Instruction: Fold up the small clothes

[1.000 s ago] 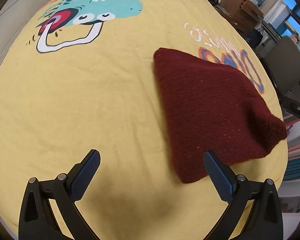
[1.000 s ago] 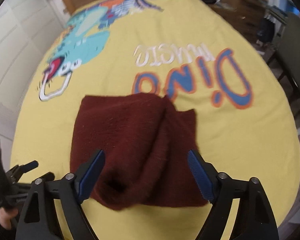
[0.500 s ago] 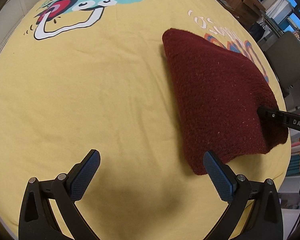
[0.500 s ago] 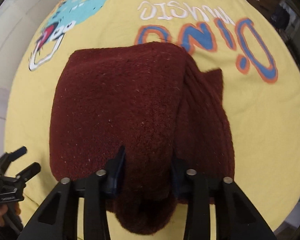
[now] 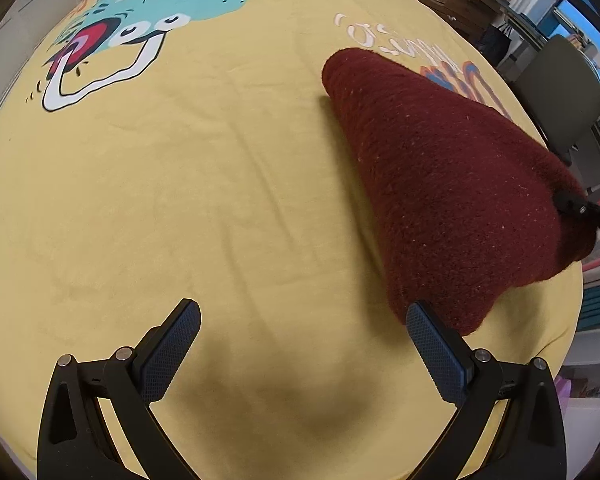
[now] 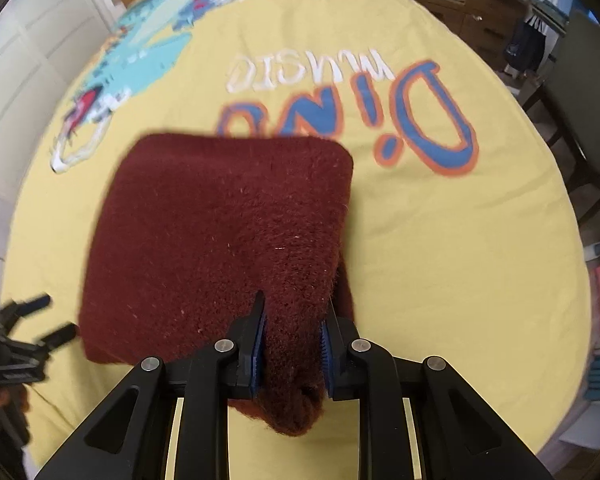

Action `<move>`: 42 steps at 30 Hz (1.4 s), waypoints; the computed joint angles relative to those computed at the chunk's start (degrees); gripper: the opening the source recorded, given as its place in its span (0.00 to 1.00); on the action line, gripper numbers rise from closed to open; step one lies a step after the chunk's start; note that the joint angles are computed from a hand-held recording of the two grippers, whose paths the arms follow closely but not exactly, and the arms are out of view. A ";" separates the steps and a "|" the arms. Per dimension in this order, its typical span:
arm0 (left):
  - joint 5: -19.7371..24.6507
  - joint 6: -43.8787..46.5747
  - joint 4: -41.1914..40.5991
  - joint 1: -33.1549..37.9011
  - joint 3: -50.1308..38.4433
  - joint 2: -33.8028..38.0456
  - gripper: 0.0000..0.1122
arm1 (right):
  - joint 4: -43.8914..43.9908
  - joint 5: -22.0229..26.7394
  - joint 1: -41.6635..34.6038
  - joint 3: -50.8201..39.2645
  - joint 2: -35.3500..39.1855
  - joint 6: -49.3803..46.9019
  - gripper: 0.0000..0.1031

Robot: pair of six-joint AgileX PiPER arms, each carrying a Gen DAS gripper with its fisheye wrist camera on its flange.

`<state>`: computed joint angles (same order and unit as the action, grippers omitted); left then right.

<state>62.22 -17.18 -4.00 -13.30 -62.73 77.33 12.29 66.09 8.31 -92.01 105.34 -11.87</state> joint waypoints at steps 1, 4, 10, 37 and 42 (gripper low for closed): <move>-0.07 -0.03 -0.24 -0.27 0.00 0.14 0.90 | -0.35 -0.21 0.06 0.95 0.25 -0.25 0.22; -0.30 -0.11 -0.72 -0.71 0.30 0.24 0.90 | -2.63 -2.98 1.10 5.98 1.06 0.14 0.22; 0.01 -0.65 0.02 -1.27 -0.86 1.44 0.90 | -0.98 -6.04 -0.64 9.30 -0.50 0.69 0.45; -1.31 -1.15 -4.69 -3.55 -19.17 22.77 0.91 | 3.67 -6.90 -2.00 2.59 7.45 -0.81 0.99; -7.25 -2.59 -4.51 -4.35 -14.11 22.54 0.91 | 9.97 -9.75 -4.32 5.80 8.67 -6.13 0.99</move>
